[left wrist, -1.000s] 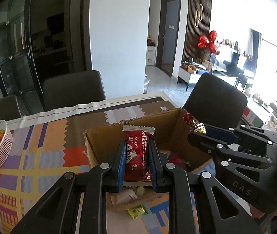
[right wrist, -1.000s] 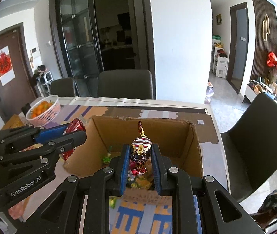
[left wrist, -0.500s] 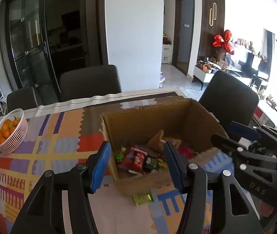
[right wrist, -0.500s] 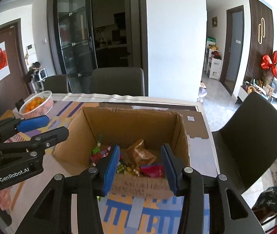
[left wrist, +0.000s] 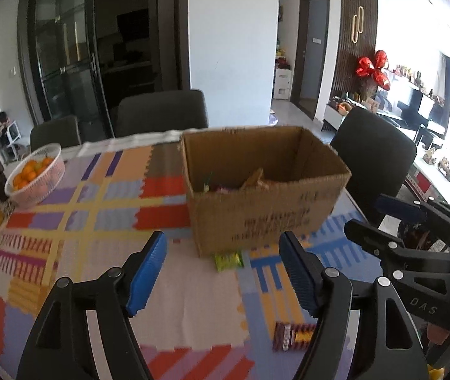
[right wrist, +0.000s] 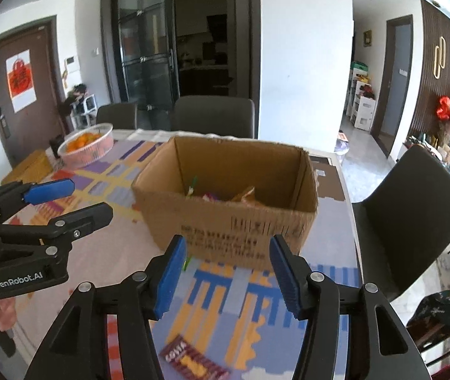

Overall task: Organize snacks
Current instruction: 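Withdraw both grippers from the box toward the COSTA pack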

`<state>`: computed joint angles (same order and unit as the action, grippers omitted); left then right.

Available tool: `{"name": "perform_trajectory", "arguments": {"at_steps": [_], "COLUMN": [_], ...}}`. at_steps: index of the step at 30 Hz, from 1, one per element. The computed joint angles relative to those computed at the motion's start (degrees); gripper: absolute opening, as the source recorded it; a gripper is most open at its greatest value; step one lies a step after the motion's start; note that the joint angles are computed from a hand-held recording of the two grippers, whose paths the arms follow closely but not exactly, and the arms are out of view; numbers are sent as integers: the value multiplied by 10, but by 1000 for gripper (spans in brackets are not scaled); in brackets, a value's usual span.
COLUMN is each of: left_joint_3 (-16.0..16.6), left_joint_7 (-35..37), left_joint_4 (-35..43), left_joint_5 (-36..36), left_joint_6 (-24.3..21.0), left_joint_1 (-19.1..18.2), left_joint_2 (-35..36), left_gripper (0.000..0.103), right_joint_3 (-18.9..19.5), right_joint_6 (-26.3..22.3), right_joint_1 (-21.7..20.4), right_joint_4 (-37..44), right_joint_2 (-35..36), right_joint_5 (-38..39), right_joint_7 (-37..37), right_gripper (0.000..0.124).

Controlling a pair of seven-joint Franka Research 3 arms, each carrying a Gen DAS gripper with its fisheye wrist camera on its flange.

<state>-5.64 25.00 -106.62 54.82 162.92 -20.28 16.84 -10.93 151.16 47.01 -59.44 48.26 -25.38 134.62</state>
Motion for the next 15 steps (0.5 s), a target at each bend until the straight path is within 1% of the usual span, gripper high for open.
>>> {"name": "perform_trajectory", "arguments": {"at_steps": [5, 8, 11, 15], "left_joint_3": [-4, -8, -18, -29], "left_joint_7": [-23, -39, -38, -23], "left_joint_4": [-49, -68, -85, -99], "left_joint_5": [6, 20, 21, 0], "left_joint_6": [7, -6, -16, -24], "left_joint_1": [-1, -4, -2, 2], "left_joint_2": [-22, -32, -36, -31], "left_gripper": [73, 73, 73, 73], "right_joint_3": [12, 18, 29, 48], "right_joint_6": [20, 31, 30, 17], "right_joint_1": [6, 9, 10, 6], "right_joint_4": [-61, -94, -115, -132], "right_joint_2": [-31, -46, -53, -54], "right_joint_5": [-1, 0, 7, 25], "right_joint_7": [-7, -17, -34, -66], "right_gripper": [56, 56, 56, 56]}}
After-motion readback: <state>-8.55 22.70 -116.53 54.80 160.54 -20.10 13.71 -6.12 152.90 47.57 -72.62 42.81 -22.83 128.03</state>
